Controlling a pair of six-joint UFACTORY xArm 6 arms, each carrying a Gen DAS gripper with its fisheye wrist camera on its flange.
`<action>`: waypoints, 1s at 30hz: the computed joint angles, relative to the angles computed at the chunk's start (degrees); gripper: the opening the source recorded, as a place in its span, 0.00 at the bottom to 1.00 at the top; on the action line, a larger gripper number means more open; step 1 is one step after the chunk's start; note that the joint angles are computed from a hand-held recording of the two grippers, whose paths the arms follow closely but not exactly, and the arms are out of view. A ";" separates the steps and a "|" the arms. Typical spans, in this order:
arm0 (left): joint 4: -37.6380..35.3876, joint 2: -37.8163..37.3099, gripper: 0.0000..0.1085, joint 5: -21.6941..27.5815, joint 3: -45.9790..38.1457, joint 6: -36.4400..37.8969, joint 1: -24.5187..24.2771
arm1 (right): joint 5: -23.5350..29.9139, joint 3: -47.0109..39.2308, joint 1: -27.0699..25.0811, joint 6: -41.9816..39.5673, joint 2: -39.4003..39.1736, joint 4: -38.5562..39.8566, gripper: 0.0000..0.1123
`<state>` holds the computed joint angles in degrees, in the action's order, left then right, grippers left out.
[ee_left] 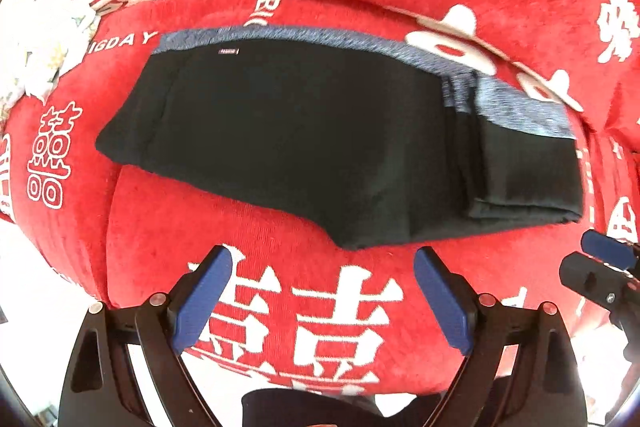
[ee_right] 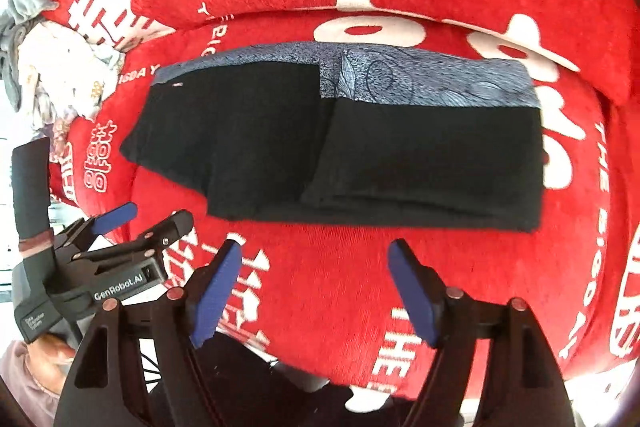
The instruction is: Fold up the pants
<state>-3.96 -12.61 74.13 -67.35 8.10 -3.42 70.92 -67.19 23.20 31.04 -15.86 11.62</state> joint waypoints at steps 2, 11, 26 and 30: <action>-2.08 -0.61 0.94 1.84 -0.95 1.00 0.55 | 1.13 -0.43 0.48 1.32 -1.52 -0.18 0.70; -3.34 -6.38 0.95 7.61 -0.78 0.58 -1.22 | 2.46 0.76 3.18 4.78 -8.83 -1.63 0.85; 1.25 -16.51 0.95 17.40 -3.22 -5.84 -13.62 | 14.71 2.98 5.79 14.71 -24.27 -6.55 0.91; 2.18 -17.04 0.95 17.88 -4.86 -7.52 -16.19 | 16.92 2.53 6.81 18.66 -27.19 -9.12 0.91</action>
